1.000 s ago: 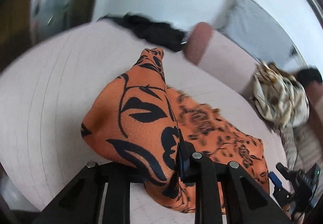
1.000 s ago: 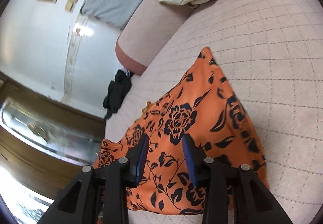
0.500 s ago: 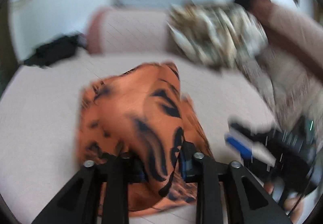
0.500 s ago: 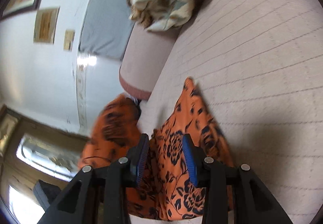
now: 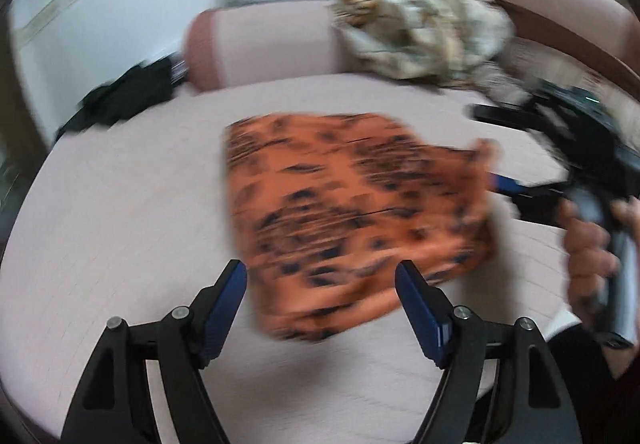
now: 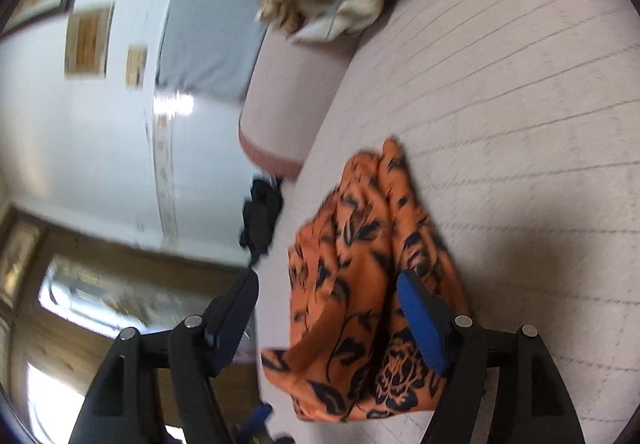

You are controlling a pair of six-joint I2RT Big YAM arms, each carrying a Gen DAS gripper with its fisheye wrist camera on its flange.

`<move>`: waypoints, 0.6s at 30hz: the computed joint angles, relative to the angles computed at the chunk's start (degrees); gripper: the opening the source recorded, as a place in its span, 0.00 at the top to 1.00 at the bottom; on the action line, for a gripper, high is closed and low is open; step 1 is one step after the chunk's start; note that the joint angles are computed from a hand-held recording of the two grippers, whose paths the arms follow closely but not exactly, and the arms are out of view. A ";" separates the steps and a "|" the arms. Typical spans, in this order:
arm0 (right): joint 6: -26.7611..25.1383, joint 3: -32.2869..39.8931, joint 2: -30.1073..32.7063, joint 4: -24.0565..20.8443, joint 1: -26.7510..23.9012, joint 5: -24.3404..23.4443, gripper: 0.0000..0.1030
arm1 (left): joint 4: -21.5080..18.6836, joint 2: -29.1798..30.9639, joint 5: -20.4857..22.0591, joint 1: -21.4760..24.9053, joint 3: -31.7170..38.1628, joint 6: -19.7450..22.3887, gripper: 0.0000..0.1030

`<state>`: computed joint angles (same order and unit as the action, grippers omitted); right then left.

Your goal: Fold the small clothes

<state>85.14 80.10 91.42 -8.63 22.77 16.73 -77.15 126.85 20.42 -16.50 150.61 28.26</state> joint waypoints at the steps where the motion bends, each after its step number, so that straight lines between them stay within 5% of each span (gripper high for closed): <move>1: -0.43 0.96 0.53 -1.09 0.26 -0.29 0.27 | -0.99 1.62 -1.48 0.70 2.68 -1.10 0.25; 4: -2.72 3.58 2.06 -1.54 0.82 -0.99 0.27 | -4.94 6.43 -4.95 1.31 10.50 -3.51 0.25; 6: -3.40 5.87 3.20 -3.67 1.44 -0.14 0.26 | -4.72 5.40 -5.37 1.61 8.12 -4.00 0.25; 11: -5.45 16.70 9.02 -19.07 2.52 0.60 0.28 | -1.84 2.79 -6.22 1.40 2.82 -3.67 0.25; 13: -8.85 21.52 11.44 -26.43 3.08 2.44 0.68 | -2.98 3.53 -5.78 1.16 4.45 -4.07 0.25; 15: -9.49 22.63 11.75 -29.24 3.55 4.87 0.78 | -2.87 3.47 -5.45 0.59 4.58 -4.62 0.25; 18: -9.52 17.17 7.67 -23.81 4.59 11.44 0.82 | -1.23 1.97 -3.53 0.59 3.02 -5.21 0.25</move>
<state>75.62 97.27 99.09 -32.43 27.36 28.17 -78.37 128.82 16.89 -15.90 153.63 23.05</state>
